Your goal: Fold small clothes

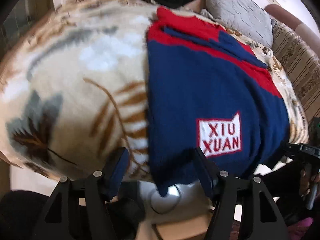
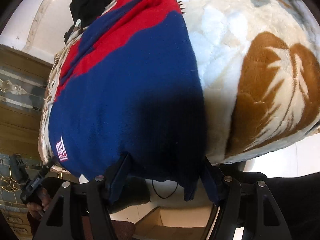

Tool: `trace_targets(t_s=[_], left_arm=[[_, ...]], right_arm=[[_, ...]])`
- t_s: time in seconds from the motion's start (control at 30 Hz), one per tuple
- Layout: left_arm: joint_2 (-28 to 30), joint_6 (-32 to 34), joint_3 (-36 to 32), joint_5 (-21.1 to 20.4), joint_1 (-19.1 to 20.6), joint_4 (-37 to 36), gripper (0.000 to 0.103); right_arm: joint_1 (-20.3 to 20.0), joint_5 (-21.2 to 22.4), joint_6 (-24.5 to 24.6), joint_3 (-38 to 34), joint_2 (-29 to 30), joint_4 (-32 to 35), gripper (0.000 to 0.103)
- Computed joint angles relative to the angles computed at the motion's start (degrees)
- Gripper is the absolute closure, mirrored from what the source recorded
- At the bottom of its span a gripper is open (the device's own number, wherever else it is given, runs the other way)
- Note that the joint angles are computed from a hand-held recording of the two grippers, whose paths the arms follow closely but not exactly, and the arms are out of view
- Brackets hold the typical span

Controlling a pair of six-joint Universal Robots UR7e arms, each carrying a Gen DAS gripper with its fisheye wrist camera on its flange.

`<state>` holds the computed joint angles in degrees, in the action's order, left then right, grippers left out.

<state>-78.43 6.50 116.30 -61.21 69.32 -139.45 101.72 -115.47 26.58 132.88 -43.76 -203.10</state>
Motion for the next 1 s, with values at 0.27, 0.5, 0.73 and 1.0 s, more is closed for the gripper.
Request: trace_targets(t_s=[0.27, 0.5, 0.73, 1.0], left_arm=[[-0.63, 1.62, -0.15, -3.94, 1.12, 1.15, 0.08], [-0.89, 1.51, -0.09, -7.11, 1.81, 3.51, 0.04], [-1.56, 1.06, -0.23, -8.84, 2.06, 3.0, 0.091], [-5.5, 4.18, -0.88, -15.64, 1.11, 3.36, 0.092]], right_arm=[[2.15, 0.87, -1.48, 0.22, -2.23, 1.75, 0.085], [-0.37, 2.49, 1.32, 0.75, -1.45, 2.01, 0.03], [0.5, 3.79, -1.45, -1.01, 0.68, 1.1, 0.082], [5.98, 6.1, -6.0, -0.71, -5.04, -0.22, 0.089]])
